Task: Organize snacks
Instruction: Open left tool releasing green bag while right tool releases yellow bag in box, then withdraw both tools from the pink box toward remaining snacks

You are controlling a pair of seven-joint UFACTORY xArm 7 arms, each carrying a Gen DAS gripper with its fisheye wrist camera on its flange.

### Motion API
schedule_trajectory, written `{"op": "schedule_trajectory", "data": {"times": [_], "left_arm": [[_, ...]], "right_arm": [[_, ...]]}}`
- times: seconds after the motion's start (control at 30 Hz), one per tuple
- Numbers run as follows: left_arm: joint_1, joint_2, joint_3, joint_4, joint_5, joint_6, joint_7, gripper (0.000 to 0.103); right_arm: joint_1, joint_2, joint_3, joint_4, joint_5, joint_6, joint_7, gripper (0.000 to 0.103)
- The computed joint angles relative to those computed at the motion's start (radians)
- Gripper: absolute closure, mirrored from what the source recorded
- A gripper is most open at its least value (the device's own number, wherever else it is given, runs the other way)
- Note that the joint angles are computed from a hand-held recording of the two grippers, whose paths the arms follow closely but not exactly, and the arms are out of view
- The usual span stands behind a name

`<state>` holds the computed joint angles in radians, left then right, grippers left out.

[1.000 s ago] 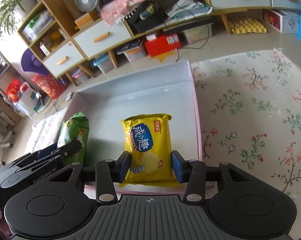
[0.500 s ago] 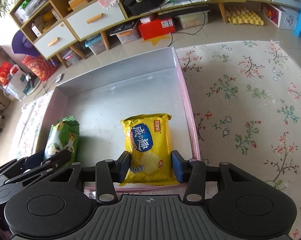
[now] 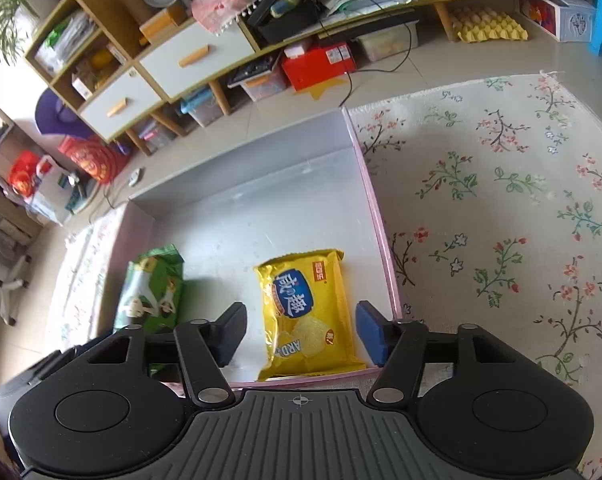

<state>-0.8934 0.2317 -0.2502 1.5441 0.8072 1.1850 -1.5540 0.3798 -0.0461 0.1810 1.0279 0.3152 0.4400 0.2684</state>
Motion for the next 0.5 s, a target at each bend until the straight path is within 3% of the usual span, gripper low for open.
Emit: {"op": "schedule_trajectory", "data": {"times": [0.27,0.5], "left_arm": [[-0.023,-0.024,-0.017,0.030,0.039,0.039,0.009,0.011],[-0.036,-0.066,-0.046,0.029,-0.016,0.114,0.004,0.001]], "right_arm": [[0.007,-0.100,-0.004,-0.043,-0.008,0.032,0.018,0.025],[0.015,-0.191,-0.002,-0.062,-0.042,0.143,0.049,0.020]]}}
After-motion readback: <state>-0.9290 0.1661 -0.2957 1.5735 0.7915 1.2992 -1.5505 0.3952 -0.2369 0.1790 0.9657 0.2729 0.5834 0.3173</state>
